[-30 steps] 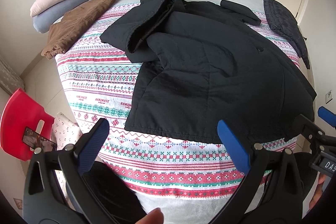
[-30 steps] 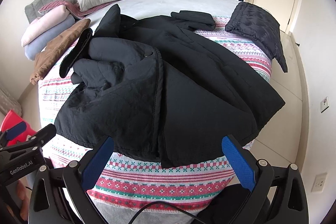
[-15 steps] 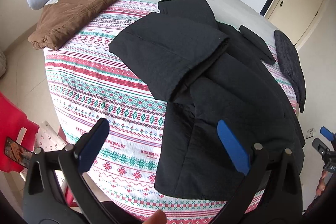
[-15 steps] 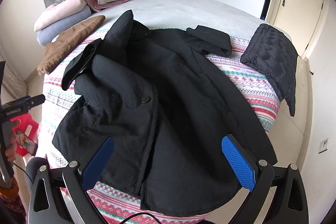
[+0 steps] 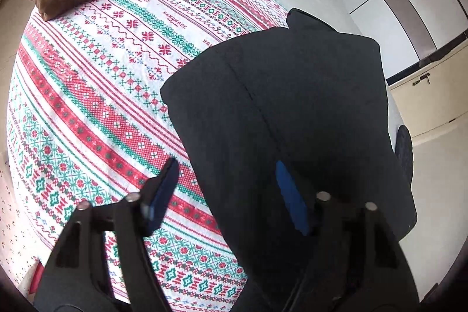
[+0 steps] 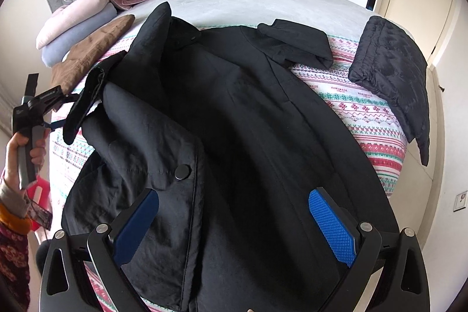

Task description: Fold large clothes

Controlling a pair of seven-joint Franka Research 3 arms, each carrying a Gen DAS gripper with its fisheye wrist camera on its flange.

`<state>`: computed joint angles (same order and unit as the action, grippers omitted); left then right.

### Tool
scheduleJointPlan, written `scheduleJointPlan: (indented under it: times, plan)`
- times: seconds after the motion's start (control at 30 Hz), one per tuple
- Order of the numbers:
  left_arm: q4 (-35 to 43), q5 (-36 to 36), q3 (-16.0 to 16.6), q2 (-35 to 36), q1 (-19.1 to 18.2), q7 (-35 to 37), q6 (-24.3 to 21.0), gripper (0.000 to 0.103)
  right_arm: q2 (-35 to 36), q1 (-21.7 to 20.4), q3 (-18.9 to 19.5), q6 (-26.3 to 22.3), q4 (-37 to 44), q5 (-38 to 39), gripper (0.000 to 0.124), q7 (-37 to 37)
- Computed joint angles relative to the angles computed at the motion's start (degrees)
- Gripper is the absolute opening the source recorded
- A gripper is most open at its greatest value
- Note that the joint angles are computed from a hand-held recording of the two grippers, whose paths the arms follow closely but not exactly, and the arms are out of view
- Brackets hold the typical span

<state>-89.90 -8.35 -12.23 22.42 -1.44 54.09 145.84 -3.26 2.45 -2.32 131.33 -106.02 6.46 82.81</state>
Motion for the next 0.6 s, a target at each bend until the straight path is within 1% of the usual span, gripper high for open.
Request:
scheduleJointPlan:
  times: [0.03,0.07,0.1,0.13,0.23,0.33,0.4,0.43,0.5,0.6]
  plan:
    - [0.84,-0.13,0.08,0.34,0.14,-0.14,-0.23,0.019,0.55,-0.06,-0.07,-0.33,0.54,-0.07,0.103,0.21]
    - [1.73,0.51,0.5,0.4,-0.13,-1.09,-1.57,0.005,1.01,-0.11,-0.15,-0.35,0.97,0.11,0.103,0.28]
    - [1.26,1.75,1.24,-0.4,-0.59,-2.3,-0.88,0.005,1.26,-0.14,-0.24,-0.04,1.19,0.64,0.103,0.13]
    - [0.2,4.97,2.8,-1.8,-1.78,-4.64,0.36,0.005,1.55,-0.22,-0.38,0.28,1.44,1.43,0.103,-0.33]
    - [-3.88,19.63,8.25,-7.55,-5.49,-14.76,3.71,0.004,2.41,-0.35,-0.54,0.73,2.46,2.41,0.103,-0.92]
    - [-7.52,35.65,11.71,-13.79,-6.87,-26.49,3.03,0.004,3.92,-0.31,-0.53,-0.12,4.57,3.3,0.103,-2.29]
    - [-9.47,44.71,12.48,-17.49,-6.27,-32.32,1.14,0.004,4.76,-0.14,-0.39,-0.57,5.78,3.29,0.103,-3.15]
    - [-10.88,47.83,12.32,-19.52,-5.64,-33.85,-0.28,0.004,5.3,-0.05,-0.32,-0.91,6.57,3.46,0.103,-3.8]
    - [-13.34,49.84,11.53,-22.63,-3.85,-33.58,-2.34,0.004,6.62,0.03,-0.24,-1.67,8.47,4.57,0.103,-5.28]
    - [-17.83,49.55,10.19,-26.34,-1.18,-31.21,-4.37,0.004,9.38,-0.22,-0.15,-3.63,12.4,7.9,0.103,-7.12]
